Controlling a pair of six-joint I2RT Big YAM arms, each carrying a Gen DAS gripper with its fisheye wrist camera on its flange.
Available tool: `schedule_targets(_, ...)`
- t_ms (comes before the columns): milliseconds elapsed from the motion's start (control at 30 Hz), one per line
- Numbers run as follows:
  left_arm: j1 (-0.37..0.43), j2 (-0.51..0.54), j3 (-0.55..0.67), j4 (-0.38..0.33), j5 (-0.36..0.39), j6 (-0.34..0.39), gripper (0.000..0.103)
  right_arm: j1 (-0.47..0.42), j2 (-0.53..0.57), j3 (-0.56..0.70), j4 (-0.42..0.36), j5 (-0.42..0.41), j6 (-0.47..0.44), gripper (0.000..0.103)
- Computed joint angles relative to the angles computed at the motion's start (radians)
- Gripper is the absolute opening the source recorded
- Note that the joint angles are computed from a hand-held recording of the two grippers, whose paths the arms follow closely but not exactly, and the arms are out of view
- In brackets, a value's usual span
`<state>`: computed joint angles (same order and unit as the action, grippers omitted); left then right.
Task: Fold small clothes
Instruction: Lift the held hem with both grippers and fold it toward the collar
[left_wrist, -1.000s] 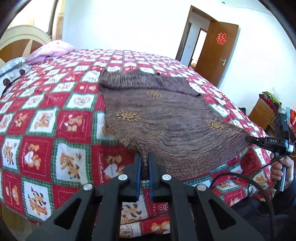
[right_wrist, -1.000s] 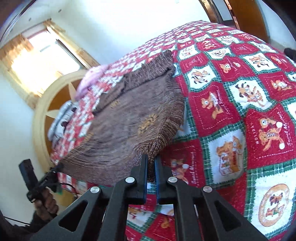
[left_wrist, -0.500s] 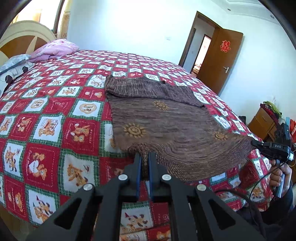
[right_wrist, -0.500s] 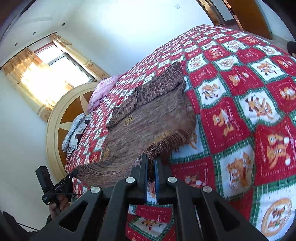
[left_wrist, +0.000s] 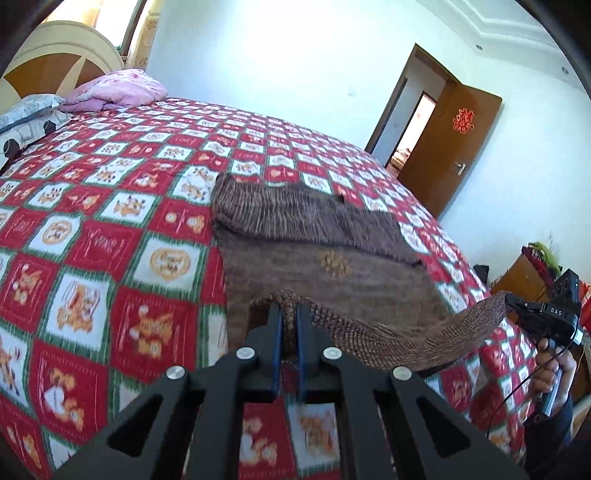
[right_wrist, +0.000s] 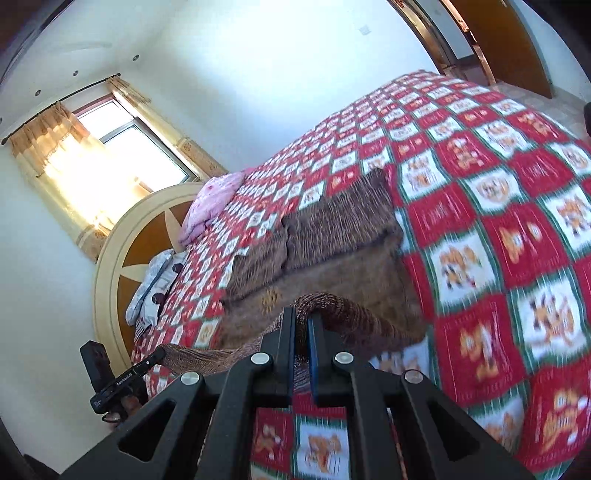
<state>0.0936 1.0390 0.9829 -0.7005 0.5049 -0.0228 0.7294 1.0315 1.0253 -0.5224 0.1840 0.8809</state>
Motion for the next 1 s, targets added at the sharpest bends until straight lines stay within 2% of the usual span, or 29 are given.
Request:
schedule_targets(367, 0.006, 0.168, 0.150, 0.040, 0.029, -0.082, 0.007, -0.137, 0.138, 0.141, 0.015, -0.101, -0.084, 0.005)
schedule_targets(700, -0.029, 0.349, 0.345, 0.053, -0.029, -0.087, 0.007, -0.248, 0.326, 0.327, -0.007, -0.193, -0.157, 0.005)
schedule_targets(1000, -0.053, 0.574, 0.552, 0.031, -0.097, -0.078, 0.007, -0.345, 0.573, 0.555, -0.097, -0.258, -0.189, 0.005)
